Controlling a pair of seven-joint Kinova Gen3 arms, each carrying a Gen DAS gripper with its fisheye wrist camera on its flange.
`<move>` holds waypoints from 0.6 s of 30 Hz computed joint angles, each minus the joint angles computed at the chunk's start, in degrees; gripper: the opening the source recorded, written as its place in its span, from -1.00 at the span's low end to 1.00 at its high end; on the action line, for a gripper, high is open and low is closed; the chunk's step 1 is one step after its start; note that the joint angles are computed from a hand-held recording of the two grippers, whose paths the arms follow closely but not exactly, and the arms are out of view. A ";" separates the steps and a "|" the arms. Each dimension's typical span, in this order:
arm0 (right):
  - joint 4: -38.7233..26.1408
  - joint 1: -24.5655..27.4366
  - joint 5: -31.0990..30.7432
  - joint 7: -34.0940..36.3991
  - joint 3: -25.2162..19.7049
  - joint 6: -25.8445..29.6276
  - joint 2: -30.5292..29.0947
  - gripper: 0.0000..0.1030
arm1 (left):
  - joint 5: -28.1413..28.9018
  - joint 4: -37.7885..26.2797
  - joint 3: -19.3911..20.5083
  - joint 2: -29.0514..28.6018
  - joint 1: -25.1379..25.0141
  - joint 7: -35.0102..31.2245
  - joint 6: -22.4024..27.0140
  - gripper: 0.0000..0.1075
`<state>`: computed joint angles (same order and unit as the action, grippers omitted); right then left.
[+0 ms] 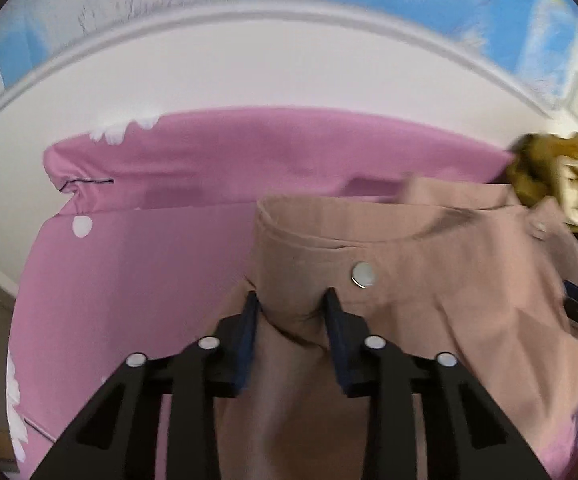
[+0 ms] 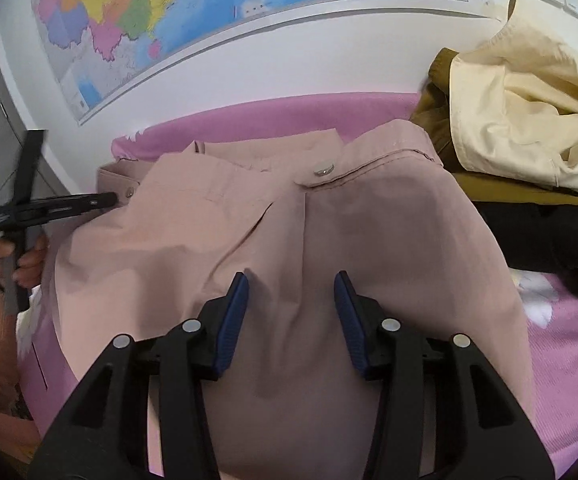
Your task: Fold large clothes
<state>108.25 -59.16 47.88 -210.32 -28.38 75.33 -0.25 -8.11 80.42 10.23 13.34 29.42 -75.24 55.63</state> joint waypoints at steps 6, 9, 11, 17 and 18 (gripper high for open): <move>-0.30 -0.59 0.01 -0.31 -0.18 1.01 0.16 -0.16 | 3.14 -7.04 -1.54 4.18 -2.38 0.70 3.12 -0.60; -0.57 -1.69 1.31 -1.70 -1.06 2.61 0.13 -0.12 | 1.94 -2.65 -1.45 0.38 -1.38 1.22 -0.74 -0.51; -1.11 -2.70 2.86 -2.00 -1.77 3.86 0.30 -0.12 | -0.32 0.82 -1.08 -2.66 -0.04 2.73 -3.11 -0.17; -2.35 -4.46 5.16 -0.10 -1.59 3.94 1.21 -0.12 | -1.44 9.63 2.72 -11.01 0.17 0.69 -9.04 -0.02; -2.09 -4.23 4.78 0.25 -1.12 2.94 1.22 -0.12 | -1.16 10.45 3.41 -11.80 0.25 0.02 -9.08 -0.02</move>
